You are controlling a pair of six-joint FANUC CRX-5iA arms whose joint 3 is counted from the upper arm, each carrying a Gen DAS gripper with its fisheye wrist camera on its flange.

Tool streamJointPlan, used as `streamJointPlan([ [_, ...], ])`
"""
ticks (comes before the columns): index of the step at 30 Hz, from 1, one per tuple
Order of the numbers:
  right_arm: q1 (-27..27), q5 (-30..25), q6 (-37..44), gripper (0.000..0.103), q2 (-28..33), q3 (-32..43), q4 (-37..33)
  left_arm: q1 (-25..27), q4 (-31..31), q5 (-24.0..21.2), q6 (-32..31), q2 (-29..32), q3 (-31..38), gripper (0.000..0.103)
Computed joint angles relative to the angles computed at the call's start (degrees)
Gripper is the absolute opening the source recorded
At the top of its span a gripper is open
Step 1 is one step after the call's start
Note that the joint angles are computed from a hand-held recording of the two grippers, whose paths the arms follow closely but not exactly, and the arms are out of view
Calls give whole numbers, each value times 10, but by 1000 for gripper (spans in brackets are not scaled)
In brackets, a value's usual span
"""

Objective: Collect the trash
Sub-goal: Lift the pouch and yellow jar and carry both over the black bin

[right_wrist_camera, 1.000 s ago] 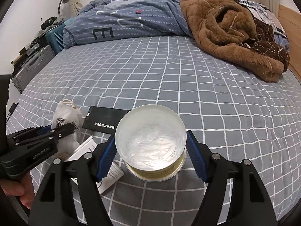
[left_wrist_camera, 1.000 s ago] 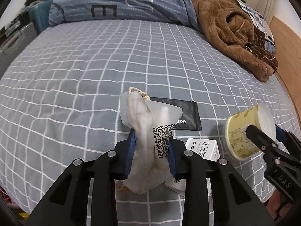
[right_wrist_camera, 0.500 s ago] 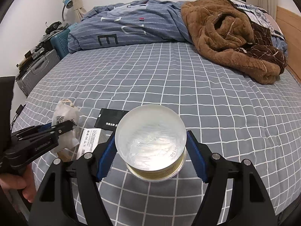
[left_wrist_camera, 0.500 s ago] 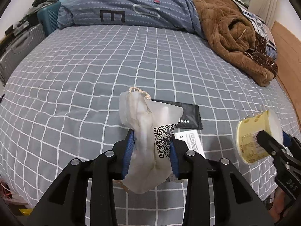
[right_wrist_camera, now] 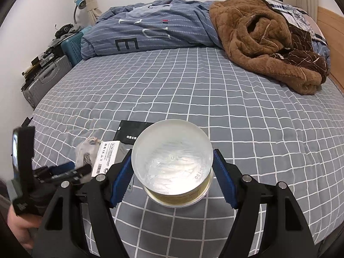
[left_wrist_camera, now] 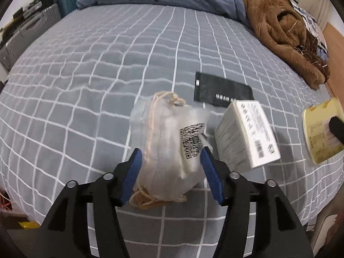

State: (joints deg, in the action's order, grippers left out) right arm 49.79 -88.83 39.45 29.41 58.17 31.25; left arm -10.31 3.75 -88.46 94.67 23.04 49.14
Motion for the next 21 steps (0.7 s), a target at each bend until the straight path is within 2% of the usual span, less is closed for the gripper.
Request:
streamJointPlan([
  [3,0,-1,1,68,3,1,-4,-7,-10,5,-5,-1,-3,58],
  [5,-1,-3,2,68,4,1,-6,-9,-6,-3,-16,8,9,43],
  [8,-2,-5,1,68,5,2,-9,-11,-3,-11,-25,13,16,25],
  [10,-2,-3,0,68,2,-2,-9,-8,5,-7,-25,5,7,21],
  [21,16,-13,-5,68,1,13,9,3,26,0,-30,-21,19,19],
])
